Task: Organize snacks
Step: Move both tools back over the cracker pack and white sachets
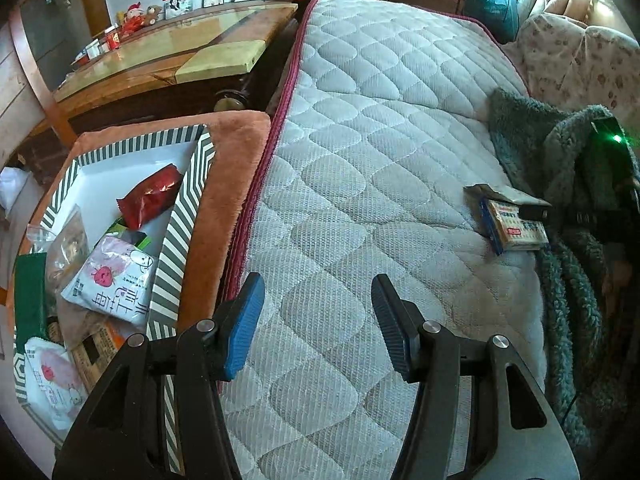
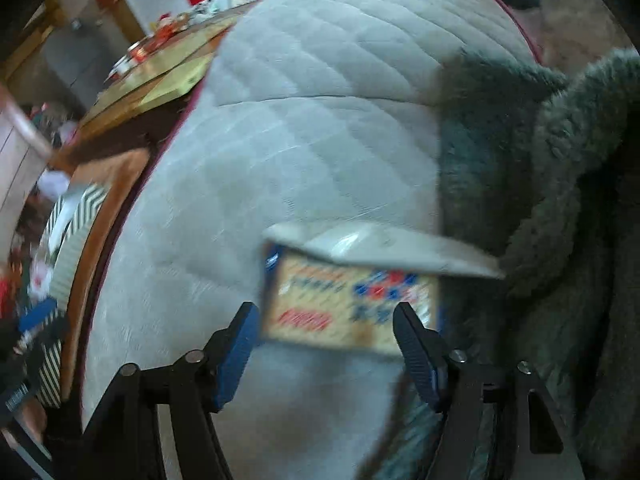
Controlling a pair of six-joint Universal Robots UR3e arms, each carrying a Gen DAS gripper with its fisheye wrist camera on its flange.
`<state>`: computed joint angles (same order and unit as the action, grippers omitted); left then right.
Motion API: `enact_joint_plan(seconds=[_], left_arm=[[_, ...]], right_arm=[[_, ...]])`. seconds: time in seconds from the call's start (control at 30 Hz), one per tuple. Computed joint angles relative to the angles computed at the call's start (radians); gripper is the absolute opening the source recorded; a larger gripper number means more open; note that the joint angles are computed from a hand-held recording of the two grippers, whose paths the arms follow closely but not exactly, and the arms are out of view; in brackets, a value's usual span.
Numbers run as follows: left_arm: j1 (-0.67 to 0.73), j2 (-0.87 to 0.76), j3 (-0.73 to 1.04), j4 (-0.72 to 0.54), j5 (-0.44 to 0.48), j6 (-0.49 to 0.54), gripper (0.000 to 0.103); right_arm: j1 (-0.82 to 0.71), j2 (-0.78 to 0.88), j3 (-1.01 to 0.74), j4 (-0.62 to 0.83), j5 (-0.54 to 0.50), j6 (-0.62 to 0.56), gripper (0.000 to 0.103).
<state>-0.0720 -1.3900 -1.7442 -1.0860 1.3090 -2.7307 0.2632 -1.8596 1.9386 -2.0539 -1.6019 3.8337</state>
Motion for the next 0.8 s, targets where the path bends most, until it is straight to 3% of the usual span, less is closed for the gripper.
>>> enact_joint_plan(seconds=[0.1,0.2,0.3,0.43,0.63,0.7,0.8], left_arm=[[0.011,-0.009,0.004,0.008,0.004,0.005,0.056],[0.03,-0.024,0.011,0.021,0.01,0.007,0.056],[0.045,-0.045,0.029,0.025,0.016,0.004,0.056],[0.06,-0.079,0.064,0.037,0.024,-0.008,0.056],[0.053,-0.14,0.139,0.037,0.02,-0.015,0.056],[0.055,-0.16,0.178,0.005,-0.003,-0.011,0.055],[0.048,-0.207,0.262,-0.064,-0.049,-0.004,0.056]], right_arm=[[-0.115,-0.055,0.069,-0.016,0.051,-0.031,0.07],[-0.298,-0.114,0.182,-0.049,0.198,-0.068,0.072],[-0.359,-0.065,0.204,-0.114,0.236,-0.08,0.073],[-0.28,0.15,0.047,-0.202,0.161,-0.117,0.073],[-0.06,0.584,-0.391,-0.254,0.171,-0.319,0.074],[0.006,0.648,-0.489,-0.236,0.167,-0.352,0.077],[0.047,0.609,-0.446,-0.295,0.206,-0.327,0.077]])
